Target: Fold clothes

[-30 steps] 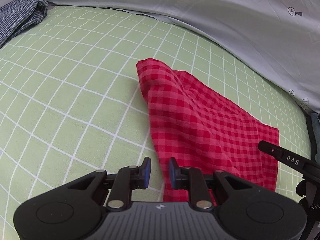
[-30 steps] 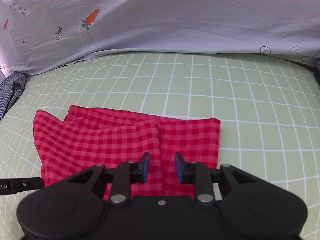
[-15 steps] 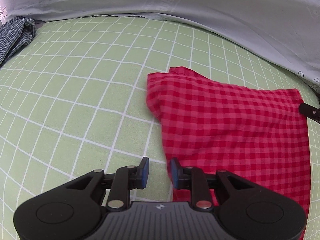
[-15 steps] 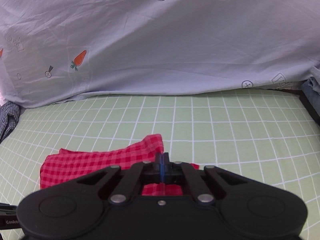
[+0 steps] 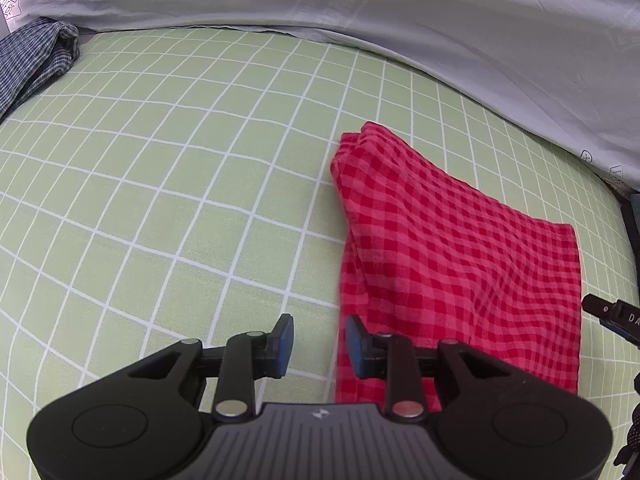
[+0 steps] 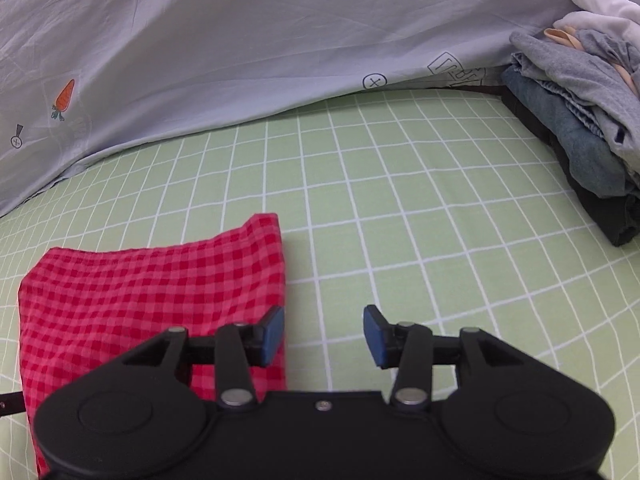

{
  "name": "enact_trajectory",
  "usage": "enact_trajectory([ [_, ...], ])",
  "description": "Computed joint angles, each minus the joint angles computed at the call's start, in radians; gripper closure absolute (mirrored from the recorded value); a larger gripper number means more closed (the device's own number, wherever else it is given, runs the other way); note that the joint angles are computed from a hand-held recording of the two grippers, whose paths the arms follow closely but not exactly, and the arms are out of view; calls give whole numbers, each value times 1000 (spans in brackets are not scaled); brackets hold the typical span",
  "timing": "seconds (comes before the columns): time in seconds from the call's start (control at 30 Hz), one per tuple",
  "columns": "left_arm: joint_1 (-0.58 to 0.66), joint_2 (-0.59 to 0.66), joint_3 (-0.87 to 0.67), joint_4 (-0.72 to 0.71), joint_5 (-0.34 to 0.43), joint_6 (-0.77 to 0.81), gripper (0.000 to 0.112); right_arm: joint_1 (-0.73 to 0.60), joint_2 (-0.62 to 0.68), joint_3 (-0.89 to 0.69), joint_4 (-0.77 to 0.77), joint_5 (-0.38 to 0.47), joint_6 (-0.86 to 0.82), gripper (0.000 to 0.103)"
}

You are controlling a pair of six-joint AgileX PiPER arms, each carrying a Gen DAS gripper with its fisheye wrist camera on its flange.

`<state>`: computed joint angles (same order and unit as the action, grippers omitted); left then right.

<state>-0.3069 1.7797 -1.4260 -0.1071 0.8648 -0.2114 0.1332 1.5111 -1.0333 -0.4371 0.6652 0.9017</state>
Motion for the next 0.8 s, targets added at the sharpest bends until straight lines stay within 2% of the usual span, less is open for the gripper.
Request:
enact_trajectory([
  [0.07,12,-19,14,-51,29,45,74,31,-47,45,23,30,14,54],
  [0.17,-2,-64,59,-38,57,53,72,78,-118,114,65,61,47,51],
  [0.3,14,-141,168,-123,84,124,69,146,-222,199,120,94,68,48],
  [0.4,13,-219,274,-168,76,158,69,196,-306,260,172,107,112,48],
  [0.67,-29,-371,470,-228,58,200,69,323,-526,423,231,105,333,52],
  [0.8,-29,-409,533,-279,26,227,69,348,-657,522,307,44,445,56],
])
